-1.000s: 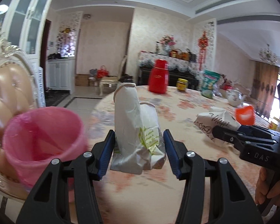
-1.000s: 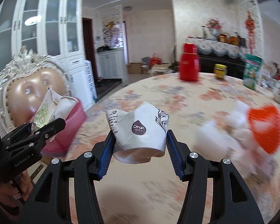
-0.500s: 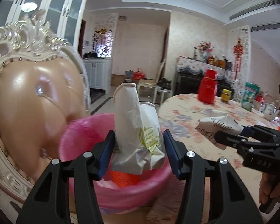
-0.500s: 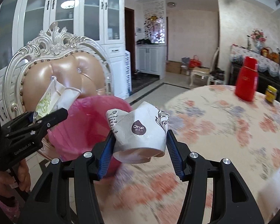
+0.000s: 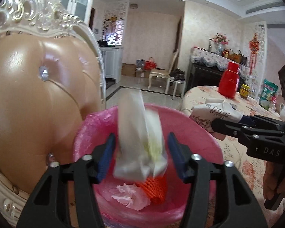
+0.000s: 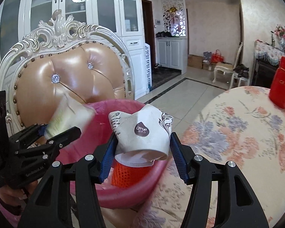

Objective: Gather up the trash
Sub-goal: 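Open both tools over the pink bin to drop the cup and wrapper, then grasp the black DORMI box with the right tool while the left tool grasps a tissue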

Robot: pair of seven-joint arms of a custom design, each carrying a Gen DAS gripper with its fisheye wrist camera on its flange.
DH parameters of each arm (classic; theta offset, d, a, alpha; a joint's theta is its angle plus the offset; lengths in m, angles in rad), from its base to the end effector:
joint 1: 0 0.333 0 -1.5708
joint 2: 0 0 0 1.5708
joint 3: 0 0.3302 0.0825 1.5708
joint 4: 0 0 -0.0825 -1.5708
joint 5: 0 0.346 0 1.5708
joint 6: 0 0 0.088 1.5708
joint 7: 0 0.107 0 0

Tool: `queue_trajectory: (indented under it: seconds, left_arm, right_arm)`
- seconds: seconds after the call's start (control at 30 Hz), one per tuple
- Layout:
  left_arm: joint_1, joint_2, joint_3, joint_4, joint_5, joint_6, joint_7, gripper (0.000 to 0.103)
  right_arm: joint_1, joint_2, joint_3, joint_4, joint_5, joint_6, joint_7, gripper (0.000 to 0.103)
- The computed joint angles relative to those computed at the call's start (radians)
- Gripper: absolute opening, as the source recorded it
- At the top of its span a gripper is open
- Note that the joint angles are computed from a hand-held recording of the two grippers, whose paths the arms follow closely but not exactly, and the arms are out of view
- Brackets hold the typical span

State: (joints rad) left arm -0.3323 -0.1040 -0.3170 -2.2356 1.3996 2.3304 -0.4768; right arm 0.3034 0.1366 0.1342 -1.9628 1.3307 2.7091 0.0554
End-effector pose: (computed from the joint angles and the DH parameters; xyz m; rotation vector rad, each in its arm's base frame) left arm 0.4062 -0.2922 0.4781 -1.8090 1.1622 -0.8442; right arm 0.5474 0.2147 0.4853 -2.0126 0.7592 -0.3011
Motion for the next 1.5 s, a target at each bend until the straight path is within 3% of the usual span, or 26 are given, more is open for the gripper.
queue_trajectory:
  seconds: [0.03,0.2,0.4,0.63,0.9,1.07,1.2,1.4,1.5]
  left_arm:
    - [0.001,-0.006,0.0,-0.006,0.0,-0.01,-0.013,0.069]
    - [-0.014,-0.037,-0.024,-0.027,-0.035,-0.086,-0.02,0.081]
    - [-0.052,-0.03,-0.064,-0.008,-0.081,-0.166,-0.036,0.098]
    - [-0.128,0.077,-0.082,0.114,-0.033,-0.179,0.011,0.098]
    - [-0.247,0.297,-0.038,0.385,0.058,-0.093,0.162,0.098]
    - [-0.318,0.439,-0.001,0.576,0.066,0.01,0.225,0.098]
    - [-0.366,0.557,0.024,0.74,0.028,0.086,0.293,0.098]
    - [-0.453,0.797,0.042,1.085,-0.085,0.135,0.506,0.098]
    - [-0.488,0.909,0.042,1.255,-0.159,0.151,0.619,0.098]
  right_arm:
    - [0.001,0.005,0.0,0.006,-0.008,-0.003,0.007,0.073]
    - [-0.014,-0.015,-0.007,-0.004,0.028,-0.018,0.002,0.074]
    - [-0.037,-0.129,-0.047,-0.117,0.117,-0.009,-0.102,0.074]
    - [-0.07,-0.274,-0.117,-0.273,0.17,0.022,-0.179,0.084]
    - [-0.172,-0.379,-0.218,-0.392,0.19,0.036,-0.178,0.085]
    - [-0.26,-0.391,-0.28,-0.413,0.189,0.022,-0.145,0.085]
    - [-0.326,-0.391,-0.316,-0.42,0.196,0.021,-0.145,0.085]
    - [-0.435,-0.338,-0.37,-0.381,0.201,0.047,-0.11,0.085]
    - [-0.499,-0.284,-0.4,-0.33,0.121,0.024,-0.045,0.085]
